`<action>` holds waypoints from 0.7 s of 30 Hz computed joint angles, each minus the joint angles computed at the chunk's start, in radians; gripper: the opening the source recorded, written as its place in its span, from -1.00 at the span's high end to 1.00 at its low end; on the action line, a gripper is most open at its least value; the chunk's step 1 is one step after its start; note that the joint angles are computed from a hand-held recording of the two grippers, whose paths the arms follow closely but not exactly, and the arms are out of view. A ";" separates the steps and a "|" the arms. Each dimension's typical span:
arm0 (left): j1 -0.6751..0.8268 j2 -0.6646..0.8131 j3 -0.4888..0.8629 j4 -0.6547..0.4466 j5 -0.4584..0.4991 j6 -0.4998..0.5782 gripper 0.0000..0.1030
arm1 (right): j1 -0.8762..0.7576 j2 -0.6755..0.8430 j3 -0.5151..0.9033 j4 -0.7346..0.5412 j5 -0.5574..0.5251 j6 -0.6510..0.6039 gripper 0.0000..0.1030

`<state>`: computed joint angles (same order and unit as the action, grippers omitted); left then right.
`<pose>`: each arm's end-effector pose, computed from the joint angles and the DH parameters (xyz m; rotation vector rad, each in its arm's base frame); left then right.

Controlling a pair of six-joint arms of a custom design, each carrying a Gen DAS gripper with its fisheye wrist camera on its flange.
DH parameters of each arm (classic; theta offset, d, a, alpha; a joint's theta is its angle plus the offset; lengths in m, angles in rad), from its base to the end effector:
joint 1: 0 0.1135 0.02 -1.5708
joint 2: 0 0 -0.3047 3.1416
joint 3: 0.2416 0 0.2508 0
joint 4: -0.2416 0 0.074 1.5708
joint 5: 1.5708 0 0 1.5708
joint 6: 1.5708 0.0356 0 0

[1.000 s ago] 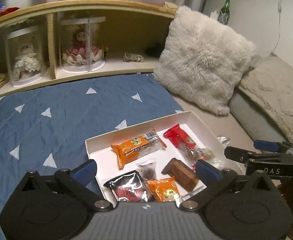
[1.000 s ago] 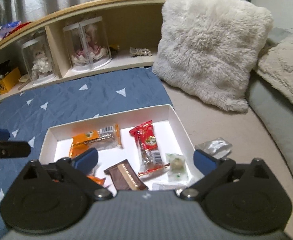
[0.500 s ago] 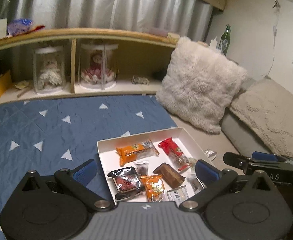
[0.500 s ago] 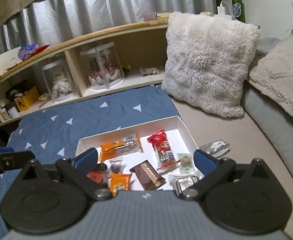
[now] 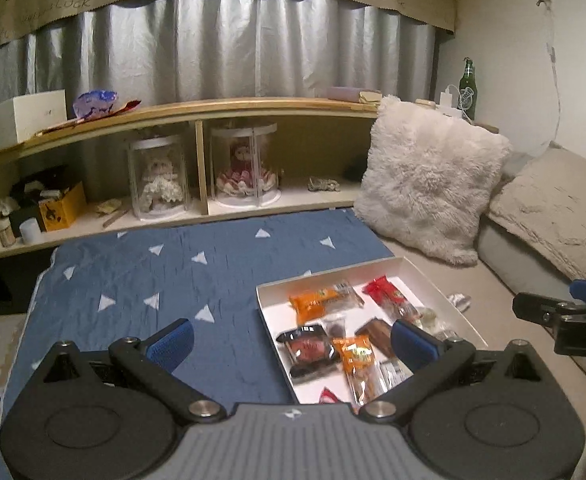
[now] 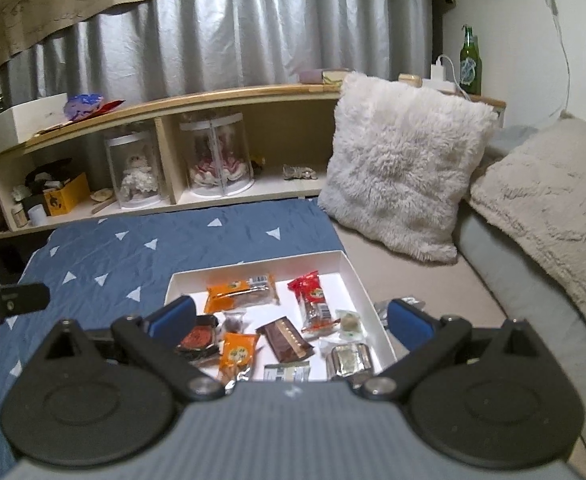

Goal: Organize snacks

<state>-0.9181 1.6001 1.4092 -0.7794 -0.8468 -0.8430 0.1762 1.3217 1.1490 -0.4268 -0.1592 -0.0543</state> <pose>0.2244 -0.2496 0.3503 -0.2170 2.1398 0.1027 0.2798 0.0555 0.3645 -0.3403 2.1449 0.2425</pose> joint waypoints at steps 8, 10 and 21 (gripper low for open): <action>-0.095 -0.013 -0.051 -0.111 -0.032 -0.132 -1.00 | -0.007 -0.168 -0.131 -0.004 -0.030 -0.037 -0.99; -0.115 -0.020 -0.071 -0.118 -0.038 -0.164 -1.00 | -0.002 -0.200 -0.160 -0.010 -0.023 -0.040 -0.99; -0.213 0.026 -0.137 -0.188 -0.105 -0.363 -1.00 | 0.026 -0.309 -0.319 0.016 0.039 -0.051 -0.99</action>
<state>-1.1312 1.6262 1.2721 -0.9675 -0.9513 -1.2059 0.2017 1.0124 0.8301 -0.4106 -0.1199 -0.1051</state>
